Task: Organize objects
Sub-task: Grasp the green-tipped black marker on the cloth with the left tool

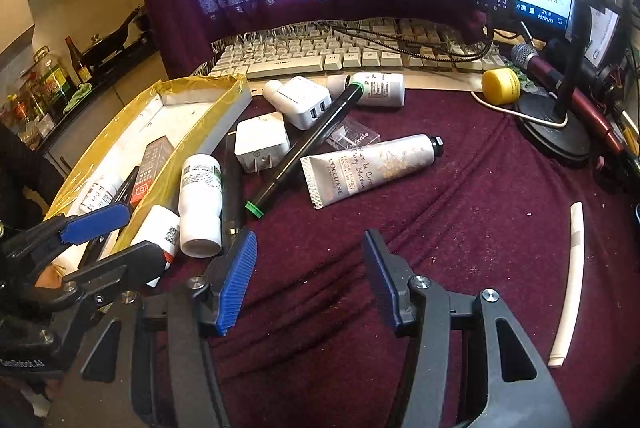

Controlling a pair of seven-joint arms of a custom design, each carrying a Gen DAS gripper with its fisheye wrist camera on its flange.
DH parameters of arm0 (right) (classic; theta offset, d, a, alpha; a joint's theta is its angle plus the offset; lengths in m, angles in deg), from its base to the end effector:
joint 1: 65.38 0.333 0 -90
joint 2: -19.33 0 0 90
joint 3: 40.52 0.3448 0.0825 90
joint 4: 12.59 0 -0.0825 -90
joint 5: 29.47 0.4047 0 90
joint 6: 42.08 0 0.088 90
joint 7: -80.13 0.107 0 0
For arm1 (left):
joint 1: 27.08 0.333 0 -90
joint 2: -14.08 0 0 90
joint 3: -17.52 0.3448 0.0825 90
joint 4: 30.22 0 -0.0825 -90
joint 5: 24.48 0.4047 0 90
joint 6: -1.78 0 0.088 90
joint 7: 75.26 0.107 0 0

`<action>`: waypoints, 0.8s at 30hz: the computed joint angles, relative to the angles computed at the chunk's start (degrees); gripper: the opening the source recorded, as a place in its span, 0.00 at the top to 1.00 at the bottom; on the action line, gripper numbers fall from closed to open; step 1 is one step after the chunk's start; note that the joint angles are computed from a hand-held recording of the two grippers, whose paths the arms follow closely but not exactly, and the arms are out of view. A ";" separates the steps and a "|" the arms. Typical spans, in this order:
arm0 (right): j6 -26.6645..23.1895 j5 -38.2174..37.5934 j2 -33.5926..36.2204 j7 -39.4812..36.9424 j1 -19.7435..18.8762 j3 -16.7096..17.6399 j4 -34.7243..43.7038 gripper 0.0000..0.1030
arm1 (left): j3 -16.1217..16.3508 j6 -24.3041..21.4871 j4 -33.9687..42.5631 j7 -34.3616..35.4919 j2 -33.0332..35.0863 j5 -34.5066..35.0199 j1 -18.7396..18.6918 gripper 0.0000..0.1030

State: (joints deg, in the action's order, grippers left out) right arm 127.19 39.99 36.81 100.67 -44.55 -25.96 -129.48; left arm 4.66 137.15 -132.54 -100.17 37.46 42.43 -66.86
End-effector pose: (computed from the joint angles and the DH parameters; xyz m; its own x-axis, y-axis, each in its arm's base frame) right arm 0.5557 0.3082 0.3459 0.6543 -0.7296 -0.1989 -0.6324 -0.3836 -0.6730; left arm 0.4451 -0.5382 0.3683 0.2288 -0.9540 0.1938 -0.6516 -0.2980 -0.6976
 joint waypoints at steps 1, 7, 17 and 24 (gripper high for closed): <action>-0.03 -0.04 0.02 0.10 -0.01 -0.07 0.06 0.48 | 0.00 -0.08 -0.05 -0.02 -0.05 -0.11 0.01 0.32; -0.53 -0.39 0.15 2.10 -0.41 -0.72 0.53 0.48 | 0.16 1.07 -1.76 -3.26 -0.99 -0.15 0.74 0.32; -1.21 -1.49 0.92 6.78 -1.66 -1.48 1.65 0.48 | -0.24 1.36 6.22 8.51 3.26 -5.80 2.72 0.32; -2.95 -2.75 1.43 10.04 -2.88 -2.12 2.48 0.48 | 0.25 1.91 19.79 26.77 12.57 -20.16 5.62 0.33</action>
